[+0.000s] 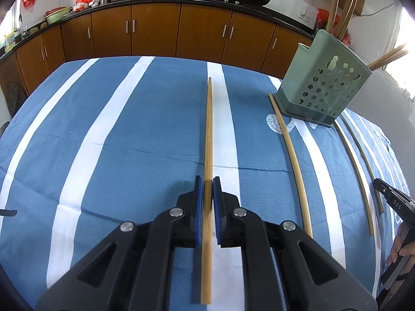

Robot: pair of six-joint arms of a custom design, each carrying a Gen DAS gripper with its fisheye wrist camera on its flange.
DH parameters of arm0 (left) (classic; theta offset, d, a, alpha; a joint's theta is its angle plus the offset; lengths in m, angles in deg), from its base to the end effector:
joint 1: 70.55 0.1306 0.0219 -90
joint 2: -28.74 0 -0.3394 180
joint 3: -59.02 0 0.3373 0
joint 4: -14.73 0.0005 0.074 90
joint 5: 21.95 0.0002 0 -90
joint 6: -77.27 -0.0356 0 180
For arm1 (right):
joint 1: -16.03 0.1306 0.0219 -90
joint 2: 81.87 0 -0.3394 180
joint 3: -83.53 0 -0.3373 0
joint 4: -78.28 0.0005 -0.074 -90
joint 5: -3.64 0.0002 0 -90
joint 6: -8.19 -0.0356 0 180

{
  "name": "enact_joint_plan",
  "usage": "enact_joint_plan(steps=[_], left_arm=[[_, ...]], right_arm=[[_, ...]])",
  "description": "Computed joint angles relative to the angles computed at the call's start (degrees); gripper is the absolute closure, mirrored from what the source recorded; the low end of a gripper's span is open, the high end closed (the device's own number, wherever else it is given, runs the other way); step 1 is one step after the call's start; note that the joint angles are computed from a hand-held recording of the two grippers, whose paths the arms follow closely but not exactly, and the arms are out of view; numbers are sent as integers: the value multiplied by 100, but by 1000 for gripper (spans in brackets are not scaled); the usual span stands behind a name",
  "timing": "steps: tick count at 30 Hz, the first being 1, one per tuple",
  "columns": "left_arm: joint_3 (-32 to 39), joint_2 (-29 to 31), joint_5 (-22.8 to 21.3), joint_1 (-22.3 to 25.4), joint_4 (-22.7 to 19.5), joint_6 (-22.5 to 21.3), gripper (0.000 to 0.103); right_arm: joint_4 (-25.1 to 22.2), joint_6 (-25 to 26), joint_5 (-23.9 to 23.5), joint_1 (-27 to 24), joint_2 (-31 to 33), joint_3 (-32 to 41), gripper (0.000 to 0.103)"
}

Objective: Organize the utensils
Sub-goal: 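Close the right gripper on a wooden chopstick while the left gripper grasps another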

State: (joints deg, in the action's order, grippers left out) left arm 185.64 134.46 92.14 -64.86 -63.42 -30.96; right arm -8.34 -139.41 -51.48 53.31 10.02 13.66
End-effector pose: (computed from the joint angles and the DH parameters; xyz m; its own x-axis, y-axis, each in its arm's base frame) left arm 0.4855 0.0333 0.4880 -0.7545 0.2118 -0.6212 0.3845 0.9097 -0.1568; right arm 0.3240 0.2204 0.4794 -0.6743 0.3572 -0.6463 0.4481 0.8936 0.0262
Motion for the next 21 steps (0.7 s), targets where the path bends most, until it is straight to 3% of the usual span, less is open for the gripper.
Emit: enact_joint_plan(steps=[21], left_arm=[[5,-1,-8,-4,-9,11,92]], right_arm=[[28,-9,-11,-8,-17,-30,93]])
